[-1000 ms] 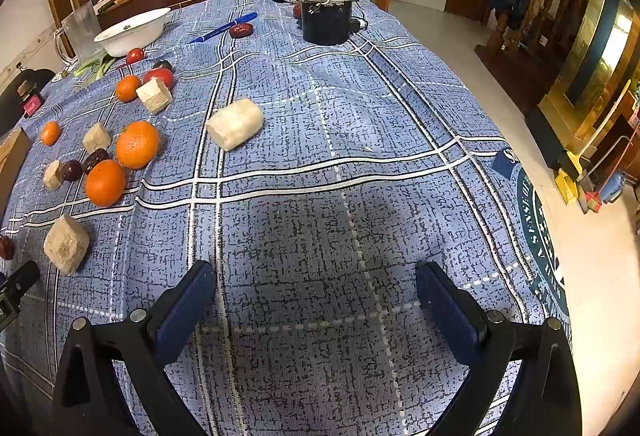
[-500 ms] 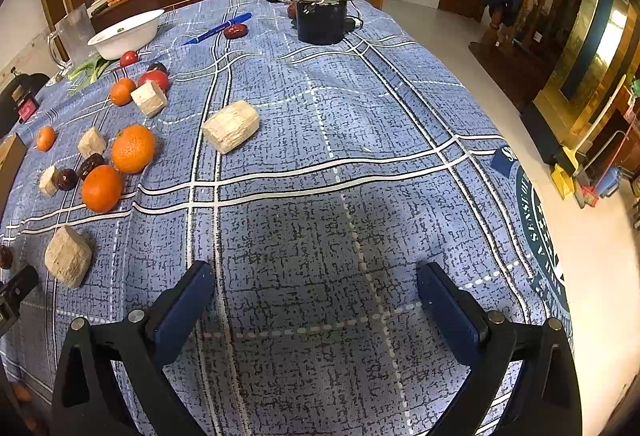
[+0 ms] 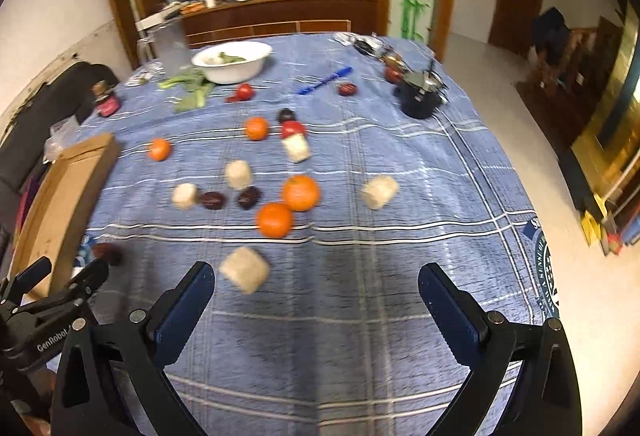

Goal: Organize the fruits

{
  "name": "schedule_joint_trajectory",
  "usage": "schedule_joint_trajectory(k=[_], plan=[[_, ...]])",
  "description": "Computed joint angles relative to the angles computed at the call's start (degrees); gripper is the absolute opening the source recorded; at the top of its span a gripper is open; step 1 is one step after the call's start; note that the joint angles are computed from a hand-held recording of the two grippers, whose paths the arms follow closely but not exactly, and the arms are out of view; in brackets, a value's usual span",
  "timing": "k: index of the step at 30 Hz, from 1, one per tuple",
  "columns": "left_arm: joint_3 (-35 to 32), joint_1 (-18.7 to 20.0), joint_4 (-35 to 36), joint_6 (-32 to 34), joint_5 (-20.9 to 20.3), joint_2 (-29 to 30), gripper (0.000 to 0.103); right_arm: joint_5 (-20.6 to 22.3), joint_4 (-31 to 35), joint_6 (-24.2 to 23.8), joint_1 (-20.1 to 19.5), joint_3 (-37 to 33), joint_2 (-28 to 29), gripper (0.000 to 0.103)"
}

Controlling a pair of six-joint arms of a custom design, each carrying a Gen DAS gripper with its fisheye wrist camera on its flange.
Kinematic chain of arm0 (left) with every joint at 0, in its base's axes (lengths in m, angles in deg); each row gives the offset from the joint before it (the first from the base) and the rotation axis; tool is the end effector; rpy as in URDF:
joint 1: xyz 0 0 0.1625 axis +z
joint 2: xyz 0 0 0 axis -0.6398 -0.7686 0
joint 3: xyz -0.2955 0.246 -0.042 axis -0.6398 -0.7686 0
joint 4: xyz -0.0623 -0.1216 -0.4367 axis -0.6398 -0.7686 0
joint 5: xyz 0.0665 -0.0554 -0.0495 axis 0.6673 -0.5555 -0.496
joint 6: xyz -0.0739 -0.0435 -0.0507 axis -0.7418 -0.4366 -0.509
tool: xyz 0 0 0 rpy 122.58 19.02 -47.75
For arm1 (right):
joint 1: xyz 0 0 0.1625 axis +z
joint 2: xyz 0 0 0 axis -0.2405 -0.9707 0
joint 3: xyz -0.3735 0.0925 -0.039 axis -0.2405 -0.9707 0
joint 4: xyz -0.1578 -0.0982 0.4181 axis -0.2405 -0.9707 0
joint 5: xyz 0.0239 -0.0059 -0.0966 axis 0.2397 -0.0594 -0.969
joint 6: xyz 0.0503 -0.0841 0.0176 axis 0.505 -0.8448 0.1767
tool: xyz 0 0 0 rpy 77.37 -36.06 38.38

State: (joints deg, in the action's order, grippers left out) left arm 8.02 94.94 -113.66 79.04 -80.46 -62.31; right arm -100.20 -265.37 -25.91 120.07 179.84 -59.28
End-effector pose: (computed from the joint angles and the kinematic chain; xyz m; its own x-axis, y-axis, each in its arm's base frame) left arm -0.2146 -0.6660 0.1680 -0.6805 0.2501 -0.6887 0.5680 0.7738 -0.2803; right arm 0.2259 -0.5970 0.1716 -0.6910 0.3698 0.6212 -0.2028 0.7257 -0.6575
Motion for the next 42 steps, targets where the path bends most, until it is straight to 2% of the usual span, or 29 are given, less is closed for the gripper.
schedule_joint_trajectory(k=[4,9,14,31,42], plan=[[3.57,-0.51,-5.03,2.20,0.81,-2.61,0.103,-0.78,-1.56,-0.40,1.18,0.55,1.25,0.102],[4.43,-0.80,-6.90,3.58,2.22,-3.30,0.103,-2.58,-2.04,-0.08,2.13,0.59,2.41,0.102],[4.53,-0.92,-7.91,4.97,4.42,-3.27,0.103,-4.78,-6.45,-3.27,3.29,0.39,3.46,0.102],[5.24,-0.05,-9.06,5.34,4.66,-4.76,0.103,-6.47,-6.11,-0.86,3.82,1.44,2.85,0.102],[5.58,-0.06,-8.72,5.10,3.81,-5.22,0.103,-7.10,-6.11,-1.02,4.16,1.70,2.69,0.102]])
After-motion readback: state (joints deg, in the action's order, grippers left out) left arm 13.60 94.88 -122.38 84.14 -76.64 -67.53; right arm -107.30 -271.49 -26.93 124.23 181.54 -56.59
